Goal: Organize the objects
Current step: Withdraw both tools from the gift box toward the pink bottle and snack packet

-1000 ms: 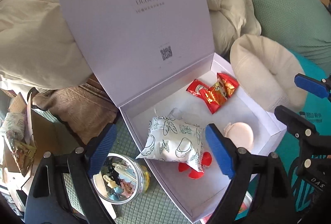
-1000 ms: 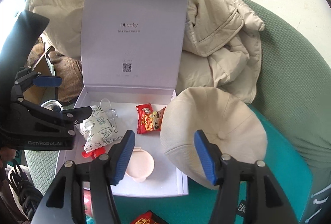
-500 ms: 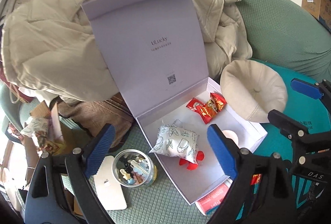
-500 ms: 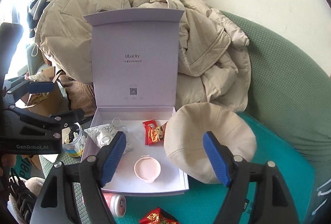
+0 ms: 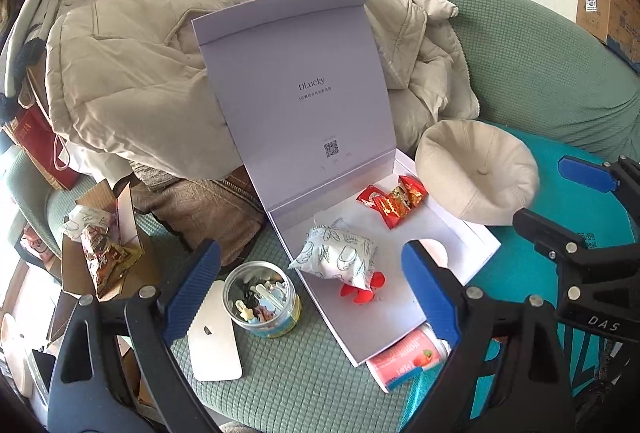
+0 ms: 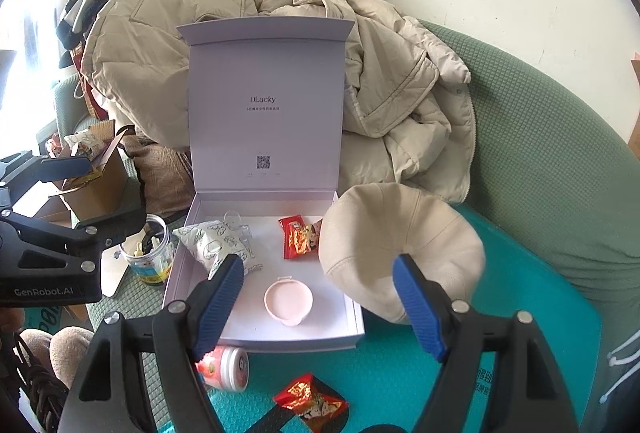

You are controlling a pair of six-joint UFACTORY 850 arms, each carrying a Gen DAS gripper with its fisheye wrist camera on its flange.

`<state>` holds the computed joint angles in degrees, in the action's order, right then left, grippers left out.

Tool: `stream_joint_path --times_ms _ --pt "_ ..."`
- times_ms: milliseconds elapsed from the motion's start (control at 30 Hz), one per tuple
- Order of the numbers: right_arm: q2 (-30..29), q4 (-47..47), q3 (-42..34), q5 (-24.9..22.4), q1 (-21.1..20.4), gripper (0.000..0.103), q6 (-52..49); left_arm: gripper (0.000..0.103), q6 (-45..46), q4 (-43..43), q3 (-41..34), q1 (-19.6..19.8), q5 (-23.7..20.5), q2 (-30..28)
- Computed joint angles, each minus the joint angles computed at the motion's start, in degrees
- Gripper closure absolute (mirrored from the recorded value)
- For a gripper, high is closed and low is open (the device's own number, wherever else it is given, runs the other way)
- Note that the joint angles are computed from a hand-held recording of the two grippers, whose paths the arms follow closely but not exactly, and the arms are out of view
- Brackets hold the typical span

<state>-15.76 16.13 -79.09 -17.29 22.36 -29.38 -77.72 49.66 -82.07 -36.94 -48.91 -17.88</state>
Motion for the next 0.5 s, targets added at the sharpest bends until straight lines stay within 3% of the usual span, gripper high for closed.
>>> stream_joint_path --times_ms 500 --pt "2.93 1.29 5.84 -1.09 -0.27 0.025 -0.7 0.012 -3.38 -2.88 4.83 -2.22 2.21 1.83"
